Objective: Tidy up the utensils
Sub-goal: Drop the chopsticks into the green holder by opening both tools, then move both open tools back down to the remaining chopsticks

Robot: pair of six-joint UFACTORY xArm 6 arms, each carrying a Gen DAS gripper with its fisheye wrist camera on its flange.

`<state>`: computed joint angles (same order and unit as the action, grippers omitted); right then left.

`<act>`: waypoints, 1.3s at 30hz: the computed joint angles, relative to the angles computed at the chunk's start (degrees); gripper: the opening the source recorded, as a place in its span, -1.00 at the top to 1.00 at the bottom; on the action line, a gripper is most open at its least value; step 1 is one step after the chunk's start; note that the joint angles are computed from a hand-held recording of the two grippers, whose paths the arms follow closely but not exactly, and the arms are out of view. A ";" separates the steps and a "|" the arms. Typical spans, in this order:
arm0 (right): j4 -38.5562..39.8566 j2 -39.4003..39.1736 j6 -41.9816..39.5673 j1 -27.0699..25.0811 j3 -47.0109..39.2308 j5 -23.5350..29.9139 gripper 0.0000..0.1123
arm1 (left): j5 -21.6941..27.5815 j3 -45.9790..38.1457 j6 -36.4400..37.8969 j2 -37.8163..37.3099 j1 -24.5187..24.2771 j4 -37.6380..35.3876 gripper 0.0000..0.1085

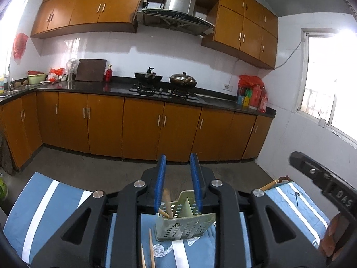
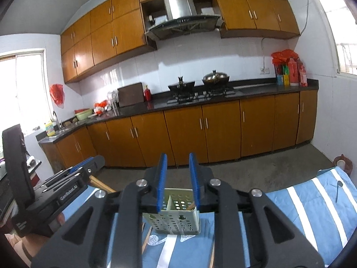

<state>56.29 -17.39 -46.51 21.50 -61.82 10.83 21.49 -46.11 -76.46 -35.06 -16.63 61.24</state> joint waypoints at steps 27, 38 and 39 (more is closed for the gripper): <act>-21.70 -3.09 15.96 -8.00 30.78 8.18 0.72 | 14.58 31.56 12.09 -22.51 -8.00 -25.93 0.57; -24.82 -2.32 21.42 -10.12 29.81 5.66 0.86 | 9.06 31.11 16.55 -14.33 -8.82 -30.79 0.68; -25.05 -2.30 21.45 -10.04 29.87 5.42 0.86 | 9.52 30.86 16.62 -13.70 -9.00 -30.74 0.71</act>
<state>31.24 -19.69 -25.05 11.46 -31.95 16.25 31.00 -15.25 -59.84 -48.76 -25.63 30.50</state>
